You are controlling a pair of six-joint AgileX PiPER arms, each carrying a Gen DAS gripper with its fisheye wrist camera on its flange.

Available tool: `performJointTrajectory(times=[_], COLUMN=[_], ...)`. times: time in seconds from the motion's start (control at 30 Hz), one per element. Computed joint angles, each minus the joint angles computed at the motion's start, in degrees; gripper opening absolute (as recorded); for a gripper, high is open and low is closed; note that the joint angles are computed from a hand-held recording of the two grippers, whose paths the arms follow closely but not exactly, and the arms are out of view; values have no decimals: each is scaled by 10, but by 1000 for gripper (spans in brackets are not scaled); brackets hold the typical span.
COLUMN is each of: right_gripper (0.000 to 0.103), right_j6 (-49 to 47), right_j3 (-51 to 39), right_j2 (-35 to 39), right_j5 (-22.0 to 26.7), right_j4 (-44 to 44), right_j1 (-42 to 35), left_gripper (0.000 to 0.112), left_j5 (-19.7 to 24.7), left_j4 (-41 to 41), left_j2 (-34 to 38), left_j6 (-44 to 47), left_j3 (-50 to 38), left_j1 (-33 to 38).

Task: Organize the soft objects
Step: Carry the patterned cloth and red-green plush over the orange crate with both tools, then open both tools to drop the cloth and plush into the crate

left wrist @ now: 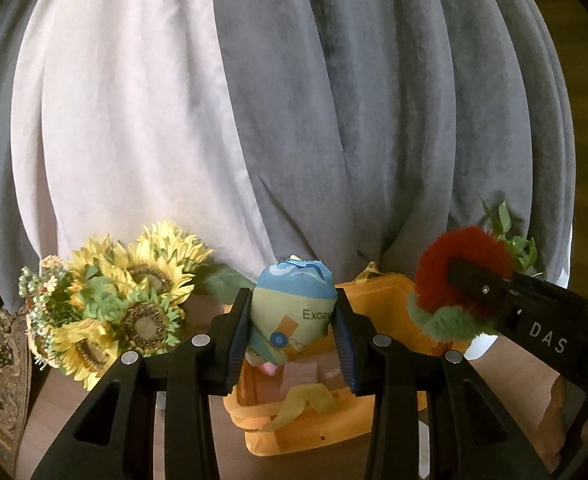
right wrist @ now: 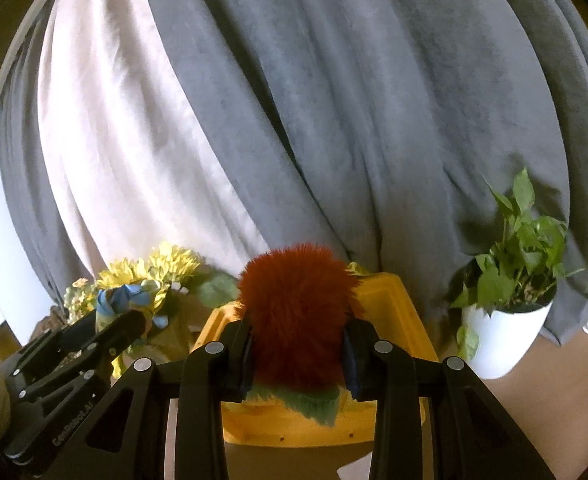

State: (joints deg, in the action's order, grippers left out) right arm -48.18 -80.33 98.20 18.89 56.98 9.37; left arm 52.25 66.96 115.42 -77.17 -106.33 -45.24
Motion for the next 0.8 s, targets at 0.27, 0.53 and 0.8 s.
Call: performJointTrajectory(times=[0.27,0.53,0.8], right_gripper=[36,36,36], right_j6=[92,192,260], right_j3=[-73,-168,-264], right_j2=[56,132,213], right_j5=[10,50,97], right_j4=[-88,-187,-256], right_j1=[2,7,6], left_gripper=[39,39,39], left_j5=[-26,-28,-14], left_j4=[-50,-124,-218], left_j2=[41,104,186], left_j6=[51,126,229], left_j3=[-46,-133,-252], left_j1=[35,67,98])
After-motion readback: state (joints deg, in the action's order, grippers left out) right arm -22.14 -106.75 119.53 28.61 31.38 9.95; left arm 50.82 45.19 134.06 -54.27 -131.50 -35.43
